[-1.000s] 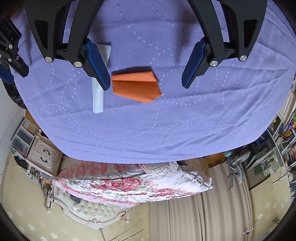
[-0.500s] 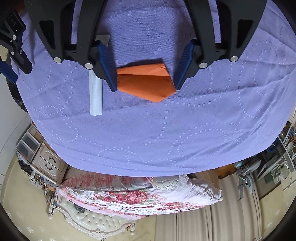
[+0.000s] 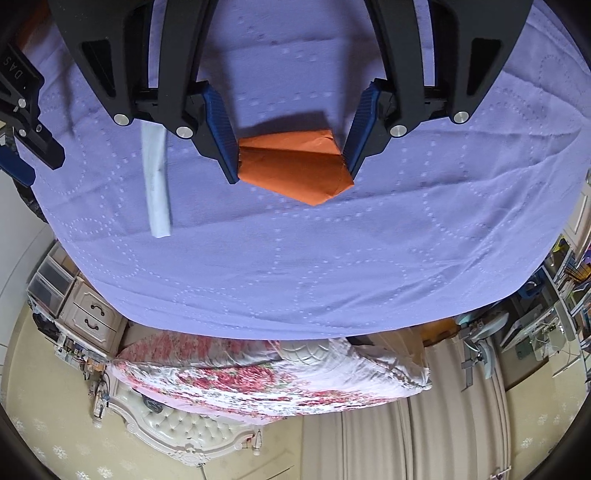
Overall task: Collect trash
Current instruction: 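Grasp the white strip with the right gripper while the left gripper holds the orange paper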
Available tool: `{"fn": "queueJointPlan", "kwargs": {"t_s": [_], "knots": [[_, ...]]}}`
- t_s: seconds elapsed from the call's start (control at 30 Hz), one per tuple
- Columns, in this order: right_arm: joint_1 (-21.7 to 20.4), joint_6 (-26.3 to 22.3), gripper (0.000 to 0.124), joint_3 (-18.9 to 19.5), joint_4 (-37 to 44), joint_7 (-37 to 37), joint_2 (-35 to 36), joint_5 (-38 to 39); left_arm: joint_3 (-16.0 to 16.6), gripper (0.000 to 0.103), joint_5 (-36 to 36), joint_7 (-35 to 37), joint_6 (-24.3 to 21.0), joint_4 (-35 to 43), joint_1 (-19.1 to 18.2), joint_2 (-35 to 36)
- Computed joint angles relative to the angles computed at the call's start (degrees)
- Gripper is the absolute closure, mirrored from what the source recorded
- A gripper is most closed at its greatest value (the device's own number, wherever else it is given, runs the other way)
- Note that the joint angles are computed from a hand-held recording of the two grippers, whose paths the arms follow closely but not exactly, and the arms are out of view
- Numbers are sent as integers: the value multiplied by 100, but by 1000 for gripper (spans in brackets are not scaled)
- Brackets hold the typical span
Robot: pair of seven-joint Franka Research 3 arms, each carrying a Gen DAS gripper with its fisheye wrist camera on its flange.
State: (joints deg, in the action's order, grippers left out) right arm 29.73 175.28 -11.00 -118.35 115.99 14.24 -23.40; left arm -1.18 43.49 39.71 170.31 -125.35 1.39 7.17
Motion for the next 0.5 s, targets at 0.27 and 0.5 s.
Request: {"fn": "queueJointPlan", "kwargs": {"t_s": [0.27, 0.5], "knots": [[-130, -86, 65, 546, 304, -697, 177, 597, 128, 47, 211, -240, 94, -304, 235, -268], [-201, -373, 65, 974, 793, -1433, 497, 1455, 140, 47, 713, -669, 142, -509, 472, -457]]}}
